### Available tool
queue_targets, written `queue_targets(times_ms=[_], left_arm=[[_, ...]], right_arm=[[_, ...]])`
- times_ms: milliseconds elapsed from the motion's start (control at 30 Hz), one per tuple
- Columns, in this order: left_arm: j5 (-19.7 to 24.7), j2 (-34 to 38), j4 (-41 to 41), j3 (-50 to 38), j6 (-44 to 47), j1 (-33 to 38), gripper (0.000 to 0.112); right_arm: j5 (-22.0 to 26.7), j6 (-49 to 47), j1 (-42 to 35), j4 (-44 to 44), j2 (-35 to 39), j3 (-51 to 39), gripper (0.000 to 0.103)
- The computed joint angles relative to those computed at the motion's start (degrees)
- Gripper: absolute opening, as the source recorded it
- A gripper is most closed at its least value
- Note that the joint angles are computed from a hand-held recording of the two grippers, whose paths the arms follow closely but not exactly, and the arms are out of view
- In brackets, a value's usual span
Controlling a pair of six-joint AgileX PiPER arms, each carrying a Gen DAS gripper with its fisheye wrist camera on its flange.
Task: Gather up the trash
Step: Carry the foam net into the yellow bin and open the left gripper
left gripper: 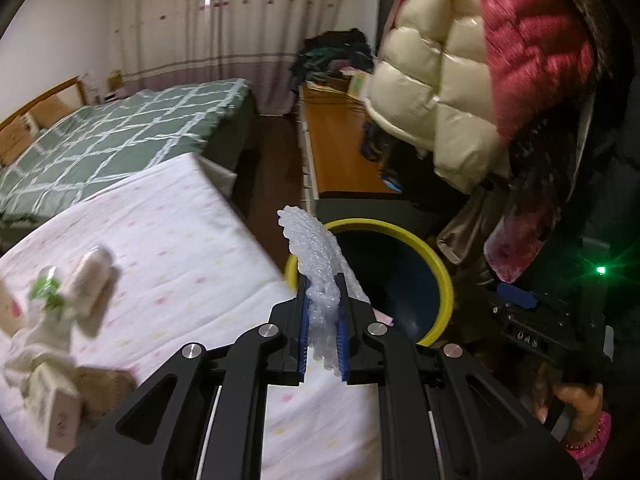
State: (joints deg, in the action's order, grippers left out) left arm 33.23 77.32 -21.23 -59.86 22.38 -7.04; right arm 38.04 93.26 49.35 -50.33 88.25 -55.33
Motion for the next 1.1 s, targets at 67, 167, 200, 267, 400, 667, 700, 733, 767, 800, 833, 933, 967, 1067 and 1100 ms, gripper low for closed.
queue_targets(times_ms=[67,167,200,267,400,667,700,733,767,800,833,933,967,1067,1100], left_arm=[[-1.2,2.7,1.5,-1.6,-2.1,-3.2,0.012],[-2.2,7.4,4.6,-4.6,-5.9,-7.2,0.012],[-2.4,8.7,5.4,-5.5,-6.9,-8.2,0.012],[-2.8,12.1,8.1,-7.8,-10.0,-10.4,0.012],[-2.2,16.8,9.2,-11.2,-12.2,-12.1,0.016],[-4.5,19.0,11.4,-11.5,-14.9,-13.2,0.048],[-4.6,18.4,10.9,-11.1,-14.5,-12.9,0.048],[-4.8,17.3,10.8,-10.4,-14.2,-12.6,0.048],[-5.2,15.7,11.3,-9.2,-14.2,-12.3,0.049],[-5.6,14.0,12.4,-8.1,-14.9,-12.1,0.056],[-6.2,11.7,13.2,-6.4,-15.3,-11.7,0.065],[-6.5,4.5,15.3,-2.0,-16.7,-9.6,0.067],[-5.9,2.2,15.3,-0.9,-16.1,-8.5,0.068],[-3.2,-5.5,10.8,2.8,-10.9,-2.5,0.073],[-1.9,-8.7,8.4,4.4,-8.3,0.9,0.074]], right_arm=[[-0.2,0.4,-0.4,-0.2,-0.7,1.1,0.052],[-0.2,0.7,-0.6,-0.5,-1.6,2.6,0.052],[-0.2,0.7,-0.7,-0.5,-1.7,2.8,0.052],[-0.1,0.6,-0.8,-0.4,-2.4,3.7,0.052],[0.0,0.2,-1.1,0.0,-3.1,4.7,0.052],[-0.5,0.5,-1.4,-0.3,-3.5,5.4,0.052],[-0.5,0.5,-1.3,-0.3,-3.6,5.5,0.052],[-0.4,0.4,-1.2,-0.1,-3.6,5.5,0.052],[-0.5,0.1,-1.2,0.1,-3.4,5.3,0.052],[-0.5,0.1,-1.0,0.2,-3.3,5.2,0.052],[-0.5,0.0,-0.8,0.4,-3.1,5.1,0.052],[-0.6,-0.9,-0.3,1.0,-1.6,3.4,0.052],[-0.4,-0.9,0.4,1.0,-1.1,2.7,0.052],[-0.3,-1.9,2.1,1.3,0.7,0.2,0.052],[-0.3,-2.4,2.6,1.5,1.5,-0.8,0.052]])
